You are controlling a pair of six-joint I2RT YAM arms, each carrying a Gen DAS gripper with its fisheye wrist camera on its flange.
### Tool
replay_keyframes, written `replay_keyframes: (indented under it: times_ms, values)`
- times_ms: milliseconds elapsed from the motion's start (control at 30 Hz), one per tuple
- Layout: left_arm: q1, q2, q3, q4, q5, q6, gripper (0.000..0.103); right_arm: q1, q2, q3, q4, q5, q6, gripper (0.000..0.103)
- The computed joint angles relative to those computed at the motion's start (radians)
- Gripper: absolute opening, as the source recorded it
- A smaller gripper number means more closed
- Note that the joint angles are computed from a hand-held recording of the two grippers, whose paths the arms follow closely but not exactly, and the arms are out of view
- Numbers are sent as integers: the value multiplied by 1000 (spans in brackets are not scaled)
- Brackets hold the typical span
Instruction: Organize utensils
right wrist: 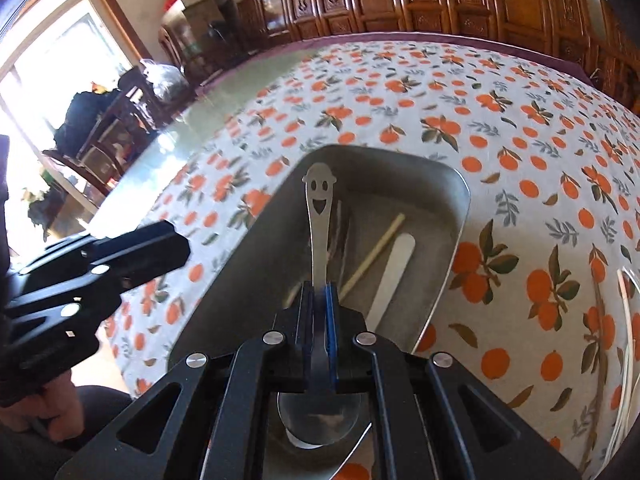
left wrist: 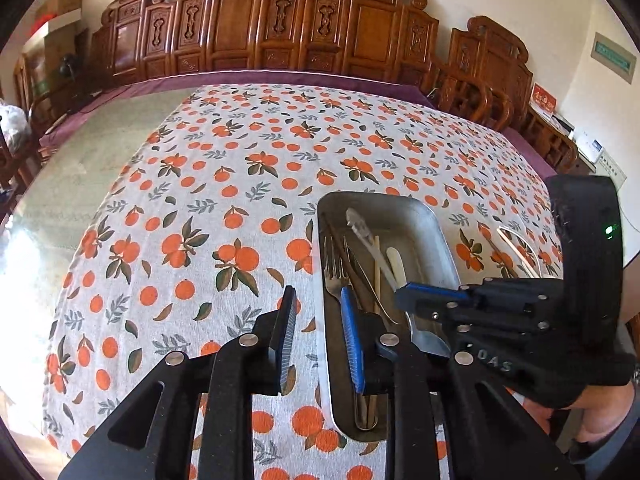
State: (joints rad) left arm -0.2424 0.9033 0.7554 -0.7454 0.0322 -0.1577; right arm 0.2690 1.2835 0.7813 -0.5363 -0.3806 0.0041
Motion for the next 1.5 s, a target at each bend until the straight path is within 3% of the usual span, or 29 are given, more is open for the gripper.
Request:
replay_keyframes:
  times_ms: [100, 200, 333, 533, 600, 733, 833, 1133, 1500]
  values:
    - [-20, 0, 0, 4, -15, -10, 26, -4, 2, -8, 15, 1, 2, 10]
    - [-62, 1, 0, 10, -50, -27, 35, -45, -13, -9, 17, -37, -5, 11]
    - [-115, 5, 9, 8, -87, -58, 39, -151, -110, -20, -33, -83, -92, 11]
    - [-258, 36, 35, -3, -171, -121, 45, -538, -205, 13, -244, -200, -476, 11]
    - [-323, 43, 49, -9, -204, -155, 52, -700, -180, 37, -303, -231, -640, 11]
    - [-424, 66, 75, -19, -258, -214, 72, -905, -75, 81, -331, -260, -826, 11]
    - [-501, 94, 95, -25, -298, -264, 73, -993, 2, 98, -313, -276, -900, 11]
    - [-668, 226, 152, 9, -368, -378, 74, -1051, 155, 84, -243, -251, -947, 11]
    - [-796, 414, 220, 65, -377, -409, 74, -1035, 221, 89, -218, -201, -924, 11]
